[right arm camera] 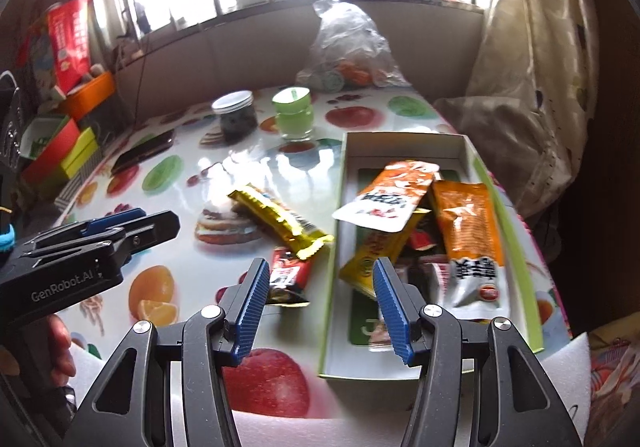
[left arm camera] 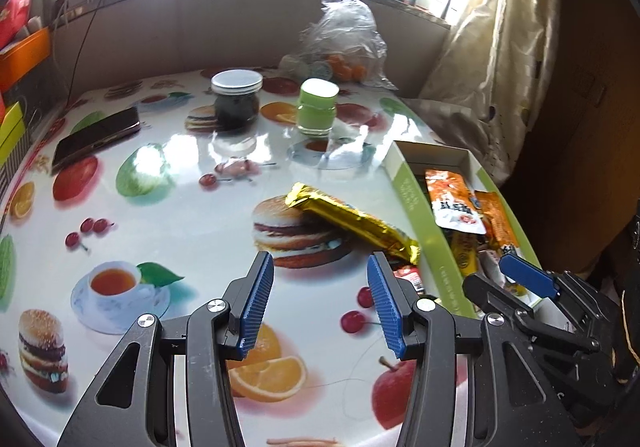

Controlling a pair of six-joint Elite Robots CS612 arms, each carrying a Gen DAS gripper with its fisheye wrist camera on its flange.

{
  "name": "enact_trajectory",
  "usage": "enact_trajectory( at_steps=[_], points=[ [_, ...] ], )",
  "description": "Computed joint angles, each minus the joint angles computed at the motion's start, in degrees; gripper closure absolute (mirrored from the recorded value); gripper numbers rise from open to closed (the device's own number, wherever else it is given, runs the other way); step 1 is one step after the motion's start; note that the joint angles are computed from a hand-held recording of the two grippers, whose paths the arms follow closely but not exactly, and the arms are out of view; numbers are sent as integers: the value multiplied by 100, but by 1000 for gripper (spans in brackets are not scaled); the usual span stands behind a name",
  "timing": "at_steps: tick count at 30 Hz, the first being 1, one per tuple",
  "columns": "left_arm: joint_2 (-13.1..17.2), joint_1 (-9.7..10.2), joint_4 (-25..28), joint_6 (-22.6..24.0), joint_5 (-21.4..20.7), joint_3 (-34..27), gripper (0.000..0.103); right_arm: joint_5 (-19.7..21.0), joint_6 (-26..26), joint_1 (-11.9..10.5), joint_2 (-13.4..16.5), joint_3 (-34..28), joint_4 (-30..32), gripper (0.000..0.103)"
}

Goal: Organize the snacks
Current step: 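Move both open grippers back toward the gold bar and red packet on the table, then grasp the small red snack packet with the right gripper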

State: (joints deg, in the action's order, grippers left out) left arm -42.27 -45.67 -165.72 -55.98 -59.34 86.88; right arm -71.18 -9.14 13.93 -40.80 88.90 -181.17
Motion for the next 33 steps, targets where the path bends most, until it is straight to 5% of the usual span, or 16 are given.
enact_trajectory(
  at_steps=[9, 25, 30, 33],
  points=[
    [-57, 59, -7, -374, -89, 235, 53, -121, -595, 244, 105, -210, 457, 58],
    [-48, 142, -147, -556, -251, 361, 53, -1473, -1200, 588, 337, -524, 683, 80],
    [-51, 146, -136, -587, -259, 368, 53, -1283, -1141, 564, 321, -504, 692, 87],
    [-51, 147, -133, -595, -261, 370, 53, -652, -948, 463, 275, -484, 880, 91]
  ],
)
